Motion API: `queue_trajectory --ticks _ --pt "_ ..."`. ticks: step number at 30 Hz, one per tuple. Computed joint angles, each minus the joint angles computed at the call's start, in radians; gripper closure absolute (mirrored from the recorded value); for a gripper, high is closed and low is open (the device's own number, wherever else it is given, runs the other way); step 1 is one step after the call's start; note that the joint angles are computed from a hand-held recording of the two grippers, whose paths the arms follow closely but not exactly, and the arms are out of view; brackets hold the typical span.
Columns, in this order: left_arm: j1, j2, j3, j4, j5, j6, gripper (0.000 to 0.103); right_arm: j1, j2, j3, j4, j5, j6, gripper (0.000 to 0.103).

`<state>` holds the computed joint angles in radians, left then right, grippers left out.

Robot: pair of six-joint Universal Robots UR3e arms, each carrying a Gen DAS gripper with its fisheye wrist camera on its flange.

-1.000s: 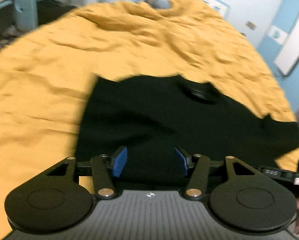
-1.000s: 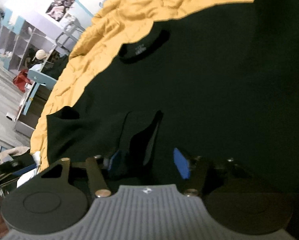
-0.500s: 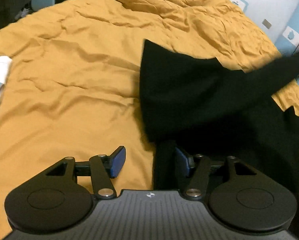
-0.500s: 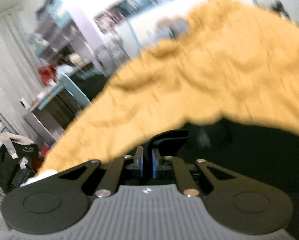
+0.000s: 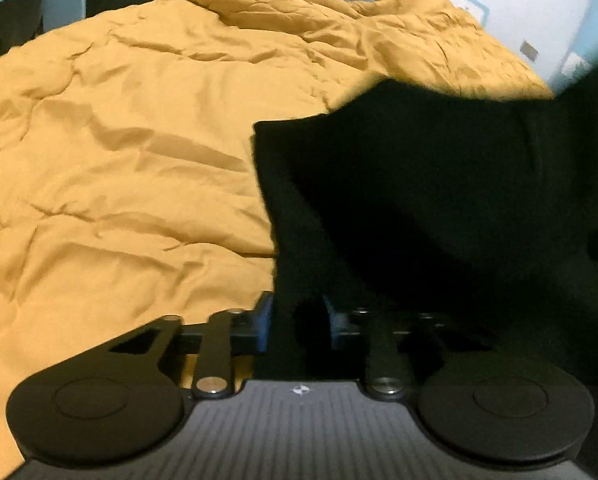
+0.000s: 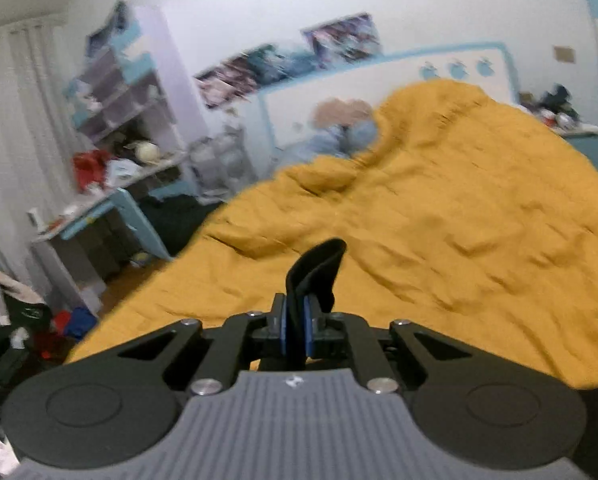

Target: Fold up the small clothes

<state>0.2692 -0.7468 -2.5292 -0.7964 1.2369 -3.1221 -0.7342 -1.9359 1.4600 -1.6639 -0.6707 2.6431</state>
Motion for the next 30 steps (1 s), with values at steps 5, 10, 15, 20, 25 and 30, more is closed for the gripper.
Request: queue_trajectory --ticks 5,10,15,20,25,30 --pt "0.075 0.084 0.003 -0.122 -0.037 0.04 0.081 -0.169 -0.022 0.332 -0.116 -0.142 -0.136 0.1" --pt "0.148 0.093 0.086 -0.289 -0.101 0.08 0.076 -0.277 0.061 0.562 -0.235 -0.231 -0.191 0.1" --pt "0.306 0.077 0.15 -0.392 -0.256 0.119 0.039 -0.349 0.114 0.604 -0.195 -0.173 -0.299 0.099" --pt "0.177 -0.274 0.16 0.015 -0.193 -0.135 0.04 -0.419 0.132 0.599 -0.064 -0.112 -0.347 0.075" --pt "0.03 -0.555 0.213 0.323 -0.072 -0.335 0.053 -0.401 0.185 0.574 -0.106 -0.058 -0.238 0.065" --pt "-0.003 -0.606 0.161 0.507 -0.03 -0.428 0.101 -0.346 0.149 0.635 -0.253 -0.089 -0.203 0.103"
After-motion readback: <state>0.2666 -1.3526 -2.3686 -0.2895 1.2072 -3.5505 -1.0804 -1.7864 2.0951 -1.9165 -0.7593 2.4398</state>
